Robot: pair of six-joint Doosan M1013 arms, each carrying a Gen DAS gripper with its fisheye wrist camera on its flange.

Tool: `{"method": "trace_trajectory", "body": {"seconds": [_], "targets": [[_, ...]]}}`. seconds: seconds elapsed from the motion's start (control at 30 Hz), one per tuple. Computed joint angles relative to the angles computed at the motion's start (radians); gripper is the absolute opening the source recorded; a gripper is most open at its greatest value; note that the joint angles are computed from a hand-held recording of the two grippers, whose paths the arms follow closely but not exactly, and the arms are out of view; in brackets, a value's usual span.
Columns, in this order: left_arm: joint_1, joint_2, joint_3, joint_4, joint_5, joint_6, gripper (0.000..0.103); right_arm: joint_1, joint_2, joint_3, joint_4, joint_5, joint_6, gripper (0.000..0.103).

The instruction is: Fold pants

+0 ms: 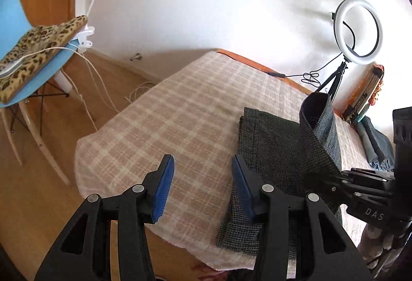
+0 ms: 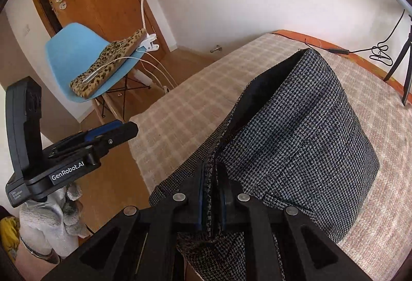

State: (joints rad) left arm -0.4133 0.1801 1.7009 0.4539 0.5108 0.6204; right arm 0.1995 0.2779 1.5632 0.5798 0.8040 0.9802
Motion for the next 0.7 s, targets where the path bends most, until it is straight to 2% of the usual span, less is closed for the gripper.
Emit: {"method": "trace_trajectory", "body": {"seconds": [0.17,0.37,0.43,0.5,0.57,0.7], "targets": [[0.015,-0.007,0.012,0.017,-0.013,-0.039,0.045,0.041,0.045,-0.014,-0.083,0.006,0.033,0.007],[0.02,-0.008,0.012,0.013,-0.019,-0.051,0.045,0.045,0.061,-0.021,-0.078,0.021,0.025,0.008],[0.018,-0.007,0.011,0.008,-0.022,-0.046,0.045,0.04,0.067,-0.027,-0.053,0.042,-0.011,0.014],[0.012,-0.005,0.009,0.011,-0.02,-0.04,0.045,0.023,0.071,-0.038,0.024,0.09,-0.077,0.034],[0.009,-0.004,0.007,-0.003,-0.025,-0.02,0.045,0.002,0.06,-0.031,0.109,0.109,-0.147,0.04],[0.002,-0.008,0.01,-0.039,-0.051,0.018,0.045,-0.05,0.017,0.002,0.254,0.121,-0.269,0.045]]}}
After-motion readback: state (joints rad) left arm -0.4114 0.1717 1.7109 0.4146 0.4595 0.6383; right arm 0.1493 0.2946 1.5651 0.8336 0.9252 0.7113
